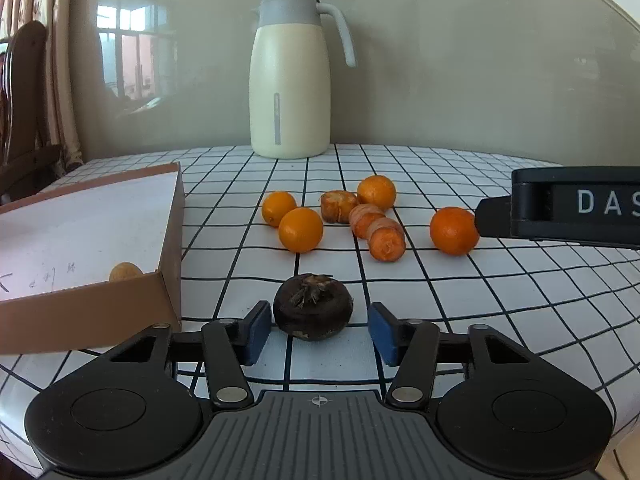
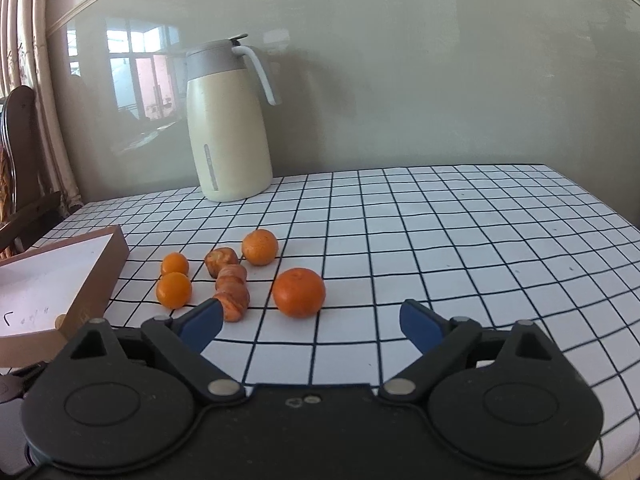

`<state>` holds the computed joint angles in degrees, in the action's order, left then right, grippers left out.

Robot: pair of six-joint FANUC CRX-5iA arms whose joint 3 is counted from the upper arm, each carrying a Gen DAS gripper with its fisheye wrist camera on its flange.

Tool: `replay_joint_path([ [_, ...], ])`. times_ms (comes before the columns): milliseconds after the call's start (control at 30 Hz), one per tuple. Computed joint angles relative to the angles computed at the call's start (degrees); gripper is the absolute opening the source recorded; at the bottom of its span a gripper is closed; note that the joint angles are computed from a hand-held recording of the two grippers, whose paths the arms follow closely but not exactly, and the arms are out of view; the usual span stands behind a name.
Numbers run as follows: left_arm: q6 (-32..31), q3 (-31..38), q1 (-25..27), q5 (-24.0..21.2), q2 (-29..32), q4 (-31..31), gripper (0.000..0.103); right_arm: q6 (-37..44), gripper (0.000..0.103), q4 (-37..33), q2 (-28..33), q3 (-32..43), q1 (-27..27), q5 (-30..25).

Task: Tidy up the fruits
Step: 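Close the left gripper on the dark mangosteen while the right gripper grasps a large tangerine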

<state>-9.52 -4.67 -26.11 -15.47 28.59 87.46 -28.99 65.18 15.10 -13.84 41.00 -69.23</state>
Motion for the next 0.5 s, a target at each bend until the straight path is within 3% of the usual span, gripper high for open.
replay_joint_path([
  [67,-1.0,0.2,-0.3,0.4,0.2,1.2,0.044,-0.1,0.086,0.2,0.0,-0.2,-0.7,1.2],
  [100,-1.0,0.4,-0.3,0.5,0.4,1.7,0.043,0.0,0.078,0.1,0.0,-0.1,-1.0,1.8],
  [367,-1.9,1.5,-0.8,1.1,1.4,3.3,0.042,-0.2,0.071,-1.5,0.5,0.4,-4.8,6.5],
  [500,0.2,2.3,-0.3,0.5,2.0,1.4,0.042,1.9,0.058,-2.7,1.6,1.7,-6.3,8.1],
])
